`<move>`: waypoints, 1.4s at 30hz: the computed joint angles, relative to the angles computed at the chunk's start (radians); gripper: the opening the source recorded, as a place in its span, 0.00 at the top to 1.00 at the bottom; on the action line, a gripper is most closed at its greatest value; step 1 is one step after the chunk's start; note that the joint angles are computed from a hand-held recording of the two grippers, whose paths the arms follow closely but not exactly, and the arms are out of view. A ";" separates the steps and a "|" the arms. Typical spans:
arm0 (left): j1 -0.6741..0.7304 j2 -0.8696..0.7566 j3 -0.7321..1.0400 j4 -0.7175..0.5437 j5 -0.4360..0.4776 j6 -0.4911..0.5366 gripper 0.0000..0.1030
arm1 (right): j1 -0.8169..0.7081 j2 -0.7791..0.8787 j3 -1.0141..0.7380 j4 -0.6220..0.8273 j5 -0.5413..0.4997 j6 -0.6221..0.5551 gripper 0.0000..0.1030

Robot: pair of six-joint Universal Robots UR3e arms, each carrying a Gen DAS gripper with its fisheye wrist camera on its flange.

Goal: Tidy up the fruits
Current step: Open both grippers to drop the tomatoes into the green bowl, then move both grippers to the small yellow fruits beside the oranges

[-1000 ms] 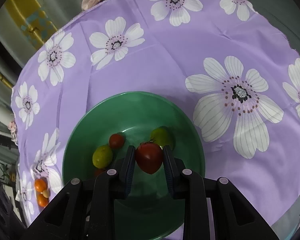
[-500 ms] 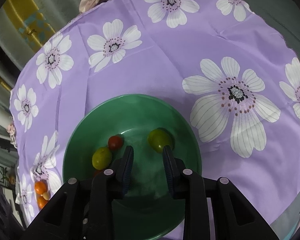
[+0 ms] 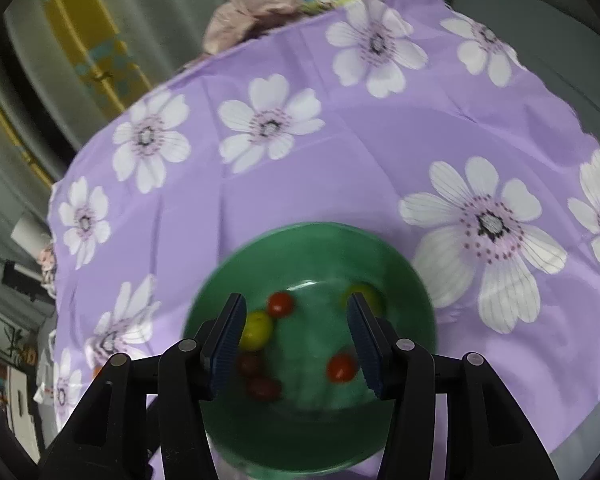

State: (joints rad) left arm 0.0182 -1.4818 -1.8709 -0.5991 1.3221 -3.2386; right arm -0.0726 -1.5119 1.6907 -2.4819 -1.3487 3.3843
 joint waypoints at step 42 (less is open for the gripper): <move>0.547 0.078 -0.328 -0.113 -0.081 0.217 0.72 | 0.378 0.385 -0.365 0.120 0.104 -0.090 0.48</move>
State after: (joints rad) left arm 0.5656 -1.4039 -2.1985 -0.7116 1.2415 -3.0219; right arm 0.3052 -1.1264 1.3255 -2.3617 -1.2448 3.2941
